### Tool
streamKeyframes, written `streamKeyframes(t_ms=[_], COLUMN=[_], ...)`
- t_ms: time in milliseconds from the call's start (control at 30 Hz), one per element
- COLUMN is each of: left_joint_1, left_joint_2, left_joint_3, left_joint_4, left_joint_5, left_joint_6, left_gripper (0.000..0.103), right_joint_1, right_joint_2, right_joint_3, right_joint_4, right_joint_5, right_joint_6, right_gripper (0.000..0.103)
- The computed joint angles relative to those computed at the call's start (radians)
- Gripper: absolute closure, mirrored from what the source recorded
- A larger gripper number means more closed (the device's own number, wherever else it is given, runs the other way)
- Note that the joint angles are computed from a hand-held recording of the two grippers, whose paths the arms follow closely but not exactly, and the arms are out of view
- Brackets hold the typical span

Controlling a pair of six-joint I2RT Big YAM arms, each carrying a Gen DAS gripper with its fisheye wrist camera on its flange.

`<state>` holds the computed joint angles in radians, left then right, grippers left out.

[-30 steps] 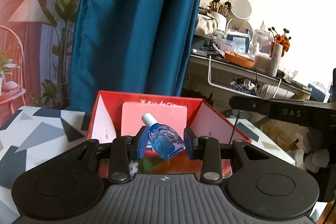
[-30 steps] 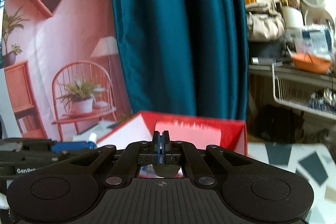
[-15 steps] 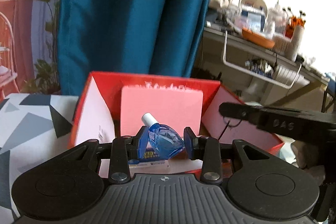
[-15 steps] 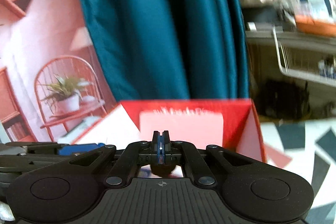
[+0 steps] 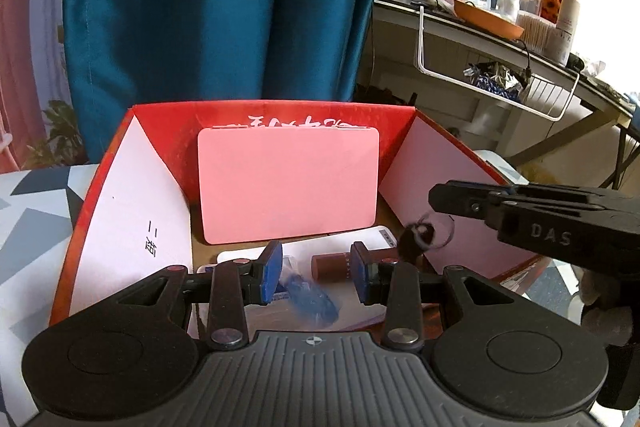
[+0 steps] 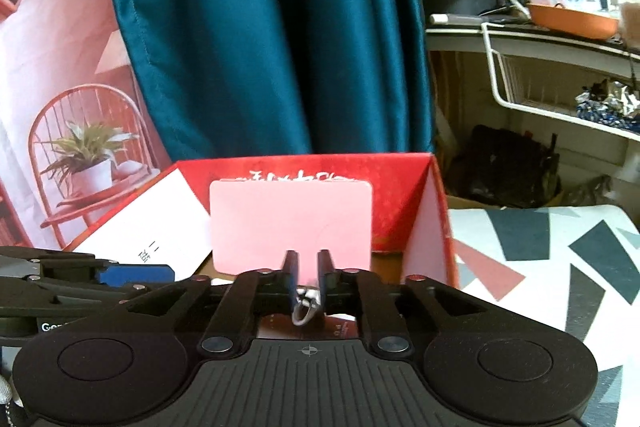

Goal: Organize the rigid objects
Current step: 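Open the right tool over the box while the left tool releases the blue bottle inside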

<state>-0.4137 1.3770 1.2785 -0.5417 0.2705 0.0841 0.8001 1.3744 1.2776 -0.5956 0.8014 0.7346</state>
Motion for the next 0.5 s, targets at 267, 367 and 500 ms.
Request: streamKeyframes(t_ms=[267, 367, 500], left_joint_1=[0.021, 0.030, 0.045], left_joint_2=[-0.048, -0.067, -0.098], left_joint_3=[-0.026, -0.034, -0.049], left_joint_4=[0.018, 0.017, 0.017], left_joint_5=[0.000, 0.005, 0.018], left_joint_6=[-0.004, 0.007, 0.007], left_gripper=[0.051, 0.048, 0.039], right_joint_1=[0.051, 0.074, 0.111], right_joint_2=[-0.019, -0.013, 0.011], right_joint_3=[-0.016, -0.004, 0.029], right_joint_4=[0.033, 0.017, -0.040], right_joint_5=[0.066, 0.095, 0.162], right_joint_6=[0.012, 0.029, 0.074], right_gripper=[0.065, 0.055, 0.026])
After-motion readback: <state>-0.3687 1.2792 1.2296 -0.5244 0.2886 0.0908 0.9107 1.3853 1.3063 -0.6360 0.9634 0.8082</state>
